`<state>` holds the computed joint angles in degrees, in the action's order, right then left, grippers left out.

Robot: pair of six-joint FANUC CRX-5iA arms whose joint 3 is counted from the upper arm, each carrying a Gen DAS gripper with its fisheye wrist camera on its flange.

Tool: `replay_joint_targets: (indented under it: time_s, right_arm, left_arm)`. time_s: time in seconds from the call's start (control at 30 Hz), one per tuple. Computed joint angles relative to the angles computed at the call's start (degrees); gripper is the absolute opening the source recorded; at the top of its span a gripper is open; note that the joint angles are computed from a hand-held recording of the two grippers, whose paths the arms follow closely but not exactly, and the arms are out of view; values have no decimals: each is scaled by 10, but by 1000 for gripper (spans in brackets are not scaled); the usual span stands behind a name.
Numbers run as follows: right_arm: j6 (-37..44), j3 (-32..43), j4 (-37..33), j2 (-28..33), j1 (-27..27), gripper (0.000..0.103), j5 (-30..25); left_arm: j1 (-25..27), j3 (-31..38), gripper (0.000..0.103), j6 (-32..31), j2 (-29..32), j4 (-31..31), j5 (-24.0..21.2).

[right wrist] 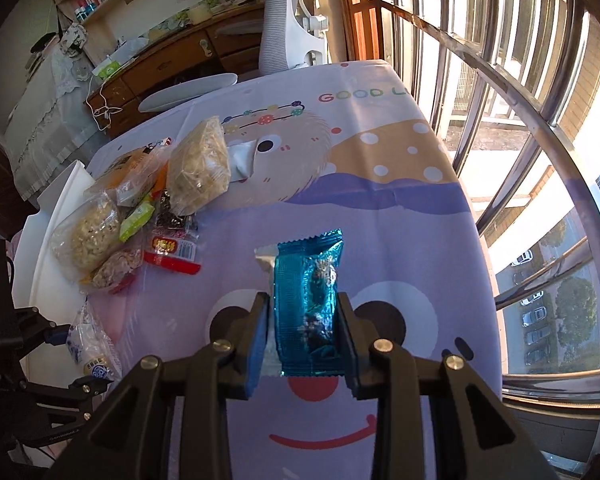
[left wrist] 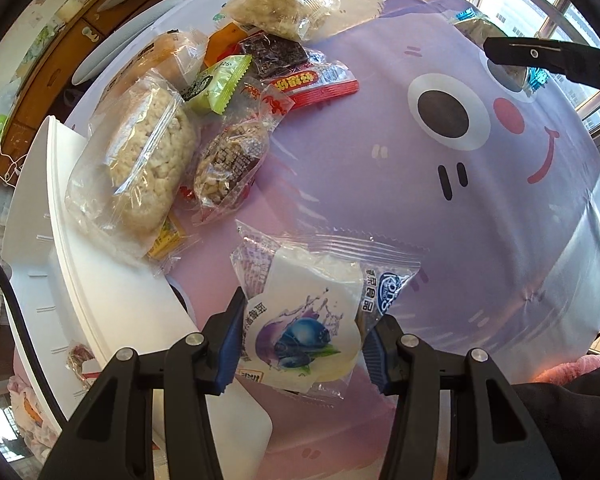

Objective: Organize snacks
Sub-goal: 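Carry the blueberry bun and blue biscuit over the white tray with both tools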

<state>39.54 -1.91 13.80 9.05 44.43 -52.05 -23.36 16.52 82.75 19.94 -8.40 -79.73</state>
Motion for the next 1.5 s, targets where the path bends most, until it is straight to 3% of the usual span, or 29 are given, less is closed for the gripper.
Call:
replay_joint_targets:
  time_s: [0.27, 0.63, 1.07, 1.5]
  right_arm:
    - [-50, -5, 18, -23, 48, 32, -22]
    - [-133, 23, 55, -28, 129, 32, -75]
    - [-230, 91, 123, 16, 217, 32, -123]
    - [-270, 190, 180, 97, 261, 32, -136]
  left_arm:
    - [18, -54, 50, -16, -69, 45, 16]
    - [57, -108, 49, -121, -163, 124, 36]
    - [173, -169, 49, -230, -250, 194, 48]
    - [308, -228, 49, -321, -304, 265, 71]
